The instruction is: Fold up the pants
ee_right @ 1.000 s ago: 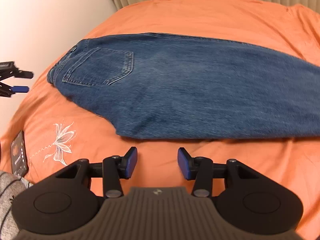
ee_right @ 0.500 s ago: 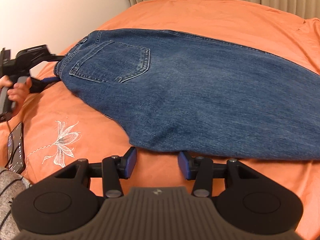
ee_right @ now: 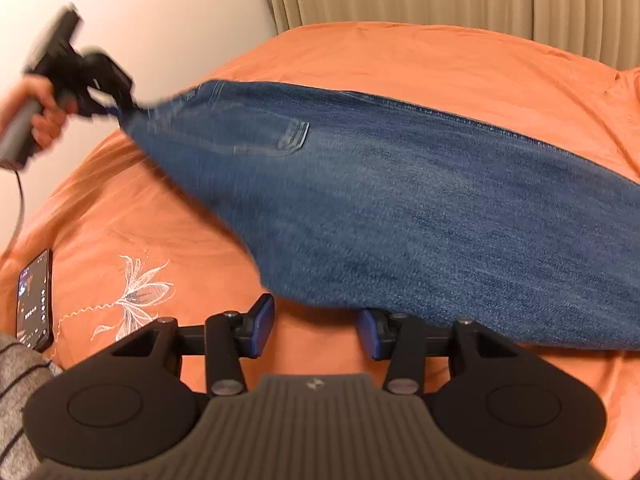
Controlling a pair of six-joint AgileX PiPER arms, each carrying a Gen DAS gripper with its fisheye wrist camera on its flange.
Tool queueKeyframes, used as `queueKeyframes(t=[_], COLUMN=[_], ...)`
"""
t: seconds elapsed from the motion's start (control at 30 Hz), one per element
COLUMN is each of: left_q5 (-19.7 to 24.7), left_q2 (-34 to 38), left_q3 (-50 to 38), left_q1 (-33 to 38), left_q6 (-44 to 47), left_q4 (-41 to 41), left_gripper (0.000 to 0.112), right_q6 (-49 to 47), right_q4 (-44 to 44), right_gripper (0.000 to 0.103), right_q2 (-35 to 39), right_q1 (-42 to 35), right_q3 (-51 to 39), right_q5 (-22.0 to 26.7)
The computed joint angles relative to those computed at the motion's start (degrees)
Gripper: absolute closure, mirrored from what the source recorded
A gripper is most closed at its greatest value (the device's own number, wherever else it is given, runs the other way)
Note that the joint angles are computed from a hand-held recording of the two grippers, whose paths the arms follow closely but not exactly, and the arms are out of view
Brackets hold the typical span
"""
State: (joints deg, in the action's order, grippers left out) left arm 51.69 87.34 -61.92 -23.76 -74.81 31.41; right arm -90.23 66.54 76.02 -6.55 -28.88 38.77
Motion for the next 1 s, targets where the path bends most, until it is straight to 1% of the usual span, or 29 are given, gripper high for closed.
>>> queueKeyframes(t=[0.07, 0.2, 0.23, 0.27, 0.3, 0.33, 0.4, 0.5, 0.53, 0.6, 0.7, 0.8, 0.87, 1.0], left_q5=[-1.4, 0.6, 1.5, 3.5, 6.1, 7.8, 10.1, 13.4, 14.3, 15.9, 16.4, 13.9, 13.8, 13.5], left_q2=[2.1, 5.1, 5.7, 6.1, 6.9, 6.7, 5.2, 2.4, 1.5, -0.3, -0.4, 1.6, 4.4, 12.6], left_q3=[1.6, 0.3, -0.7, -1.5, -2.6, -2.4, -1.7, -1.9, -2.1, -2.8, -6.5, -12.1, -16.7, -27.0], left_q1=[-0.8, -2.4, -2.3, -2.8, -4.0, -5.3, -7.6, -10.5, -11.6, -14.3, -17.4, -19.5, -21.6, -24.6], left_q6=[-2.1, -1.1, 0.2, 0.7, 0.7, 0.9, 2.5, 2.6, 2.2, 1.3, 1.9, 5.2, 7.4, 11.4], left_q4=[2.7, 5.3, 5.2, 6.6, 9.1, 11.8, 14.2, 14.4, 14.6, 15.0, 13.5, 10.1, 9.0, 7.9], left_gripper=[0.089, 0.073, 0.06, 0.051, 0.033, 0.027, 0.027, 0.028, 0.028, 0.028, 0.028, 0.031, 0.031, 0.031], right_q6=[-0.3, -0.6, 0.0, 0.8, 1.3, 2.1, 4.1, 4.6, 5.2, 4.8, 5.0, 6.4, 8.8, 15.2], right_q4=[0.4, -0.3, -1.1, -2.1, -2.8, -3.8, -5.8, -9.1, -10.3, -12.9, -16.7, -18.1, -18.9, -20.1], right_gripper=[0.061, 0.061, 0.061, 0.061, 0.062, 0.061, 0.061, 0.06, 0.06, 0.059, 0.059, 0.059, 0.06, 0.06], right_q2=[-0.4, -1.3, -1.2, -1.3, -1.3, -1.3, -1.4, -2.2, -2.6, -3.6, -3.4, 2.2, 7.2, 17.7], right_q1=[-0.3, -1.0, -1.0, -1.3, -1.7, -2.4, -3.8, -9.7, -10.9, -16.1, -24.9, -33.3, -38.5, -45.7], right_q3=[0.2, -0.1, -0.5, -0.6, -0.8, -1.0, -1.5, -2.4, -2.8, -4.0, -8.0, -15.4, -22.3, -38.3], right_q5=[0.2, 1.3, 1.5, 1.8, 2.1, 2.5, 3.5, 7.9, 8.6, 12.1, 17.8, 22.3, 25.1, 27.1])
